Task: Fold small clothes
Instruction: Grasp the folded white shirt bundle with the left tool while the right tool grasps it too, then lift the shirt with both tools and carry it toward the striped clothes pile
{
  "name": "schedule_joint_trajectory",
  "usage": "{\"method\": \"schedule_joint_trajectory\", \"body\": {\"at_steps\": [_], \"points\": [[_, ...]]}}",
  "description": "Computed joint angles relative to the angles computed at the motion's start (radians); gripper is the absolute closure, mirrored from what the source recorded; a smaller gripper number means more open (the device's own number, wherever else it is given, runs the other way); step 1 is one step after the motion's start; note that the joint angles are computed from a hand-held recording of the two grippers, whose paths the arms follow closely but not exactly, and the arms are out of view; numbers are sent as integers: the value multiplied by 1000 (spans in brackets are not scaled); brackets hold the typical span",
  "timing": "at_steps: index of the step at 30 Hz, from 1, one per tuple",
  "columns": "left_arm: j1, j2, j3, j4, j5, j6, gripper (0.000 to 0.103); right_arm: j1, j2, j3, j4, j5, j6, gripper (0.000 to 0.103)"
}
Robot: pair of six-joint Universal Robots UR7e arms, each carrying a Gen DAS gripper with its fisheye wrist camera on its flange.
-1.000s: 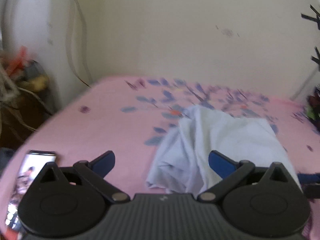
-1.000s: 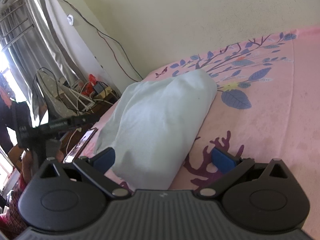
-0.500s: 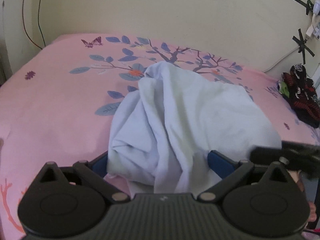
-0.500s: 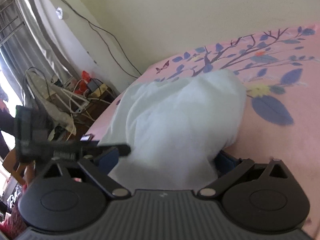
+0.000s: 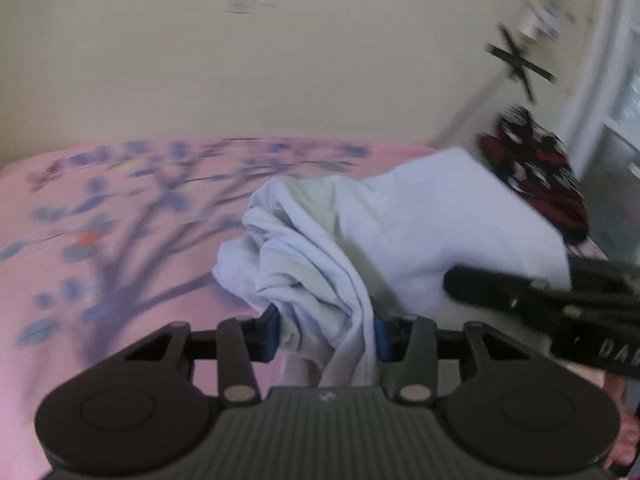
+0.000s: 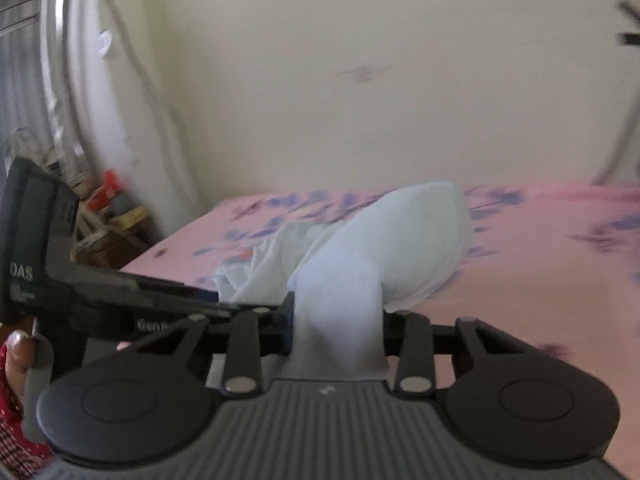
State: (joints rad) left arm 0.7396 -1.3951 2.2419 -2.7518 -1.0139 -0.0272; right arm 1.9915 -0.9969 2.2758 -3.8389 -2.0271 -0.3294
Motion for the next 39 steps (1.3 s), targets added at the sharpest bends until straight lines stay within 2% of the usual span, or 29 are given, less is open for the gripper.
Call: {"method": "schedule_joint_trajectory", "body": {"at_steps": [2,3,4,5,6,7,8,9,10,11,13,16,18,19,20,21,22,23,24,25,26,28,30,34,37,39], "points": [[-14,51,-6,-21,-2,11,62,-23,-43,44,-11,-26,24,71],[-28,73,-1,-38,20,17,60,-39,-65,63,4,-26,57,70],[-47,97,7,-64,64,26,58,-61,-85,79,27,-13,92,64],[-61,113,19,-88,102,38,51,-87,-104,98,45,8,130,54],[-73,120,24,-90,125,44,38,-105,-117,112,58,19,160,49],[-77,118,28,-82,138,49,32,-128,-136,129,73,45,187,35],[-79,106,35,-77,144,49,24,-159,-157,155,64,100,201,27],[-79,95,44,-85,150,50,19,-183,-173,181,42,151,211,26],[-76,79,49,-91,158,50,14,-207,-193,201,32,191,216,19],[-69,60,51,-91,162,45,2,-225,-208,218,12,211,218,11],[-45,25,34,-54,129,14,0,-250,-233,239,-10,249,209,11],[13,-6,-27,91,5,-45,0,-291,-280,232,73,307,217,12],[51,13,-63,152,-73,-75,0,-305,-268,199,154,347,239,23],[68,30,-76,175,-102,-97,1,-313,-251,179,199,367,256,37],[84,50,-72,156,-124,-107,1,-329,-212,158,207,409,280,44],[73,57,-49,96,-105,-80,10,-324,-182,147,173,414,297,44],[55,70,-35,72,-70,-57,13,-312,-151,126,161,407,311,46],[39,79,-29,67,-43,-50,37,-293,-134,102,173,382,331,53],[34,79,-37,91,-58,-56,63,-282,-128,91,180,375,340,54],[34,79,-59,134,-86,-88,68,-270,-127,81,184,374,330,61],[19,87,-73,149,-73,-113,72,-260,-138,79,194,368,310,65],[-14,111,-99,131,-68,-102,73,-240,-180,80,208,350,254,68],[-44,155,-149,121,-92,-85,73,-220,-241,79,204,316,186,68],[-124,308,-274,-23,-111,20,73,-217,-404,39,221,279,66,68],[-156,463,-422,-130,-152,58,70,-248,-516,-18,259,278,-26,67],[-157,577,-549,-129,-183,58,65,-301,-572,-60,302,295,-32,67]]}}
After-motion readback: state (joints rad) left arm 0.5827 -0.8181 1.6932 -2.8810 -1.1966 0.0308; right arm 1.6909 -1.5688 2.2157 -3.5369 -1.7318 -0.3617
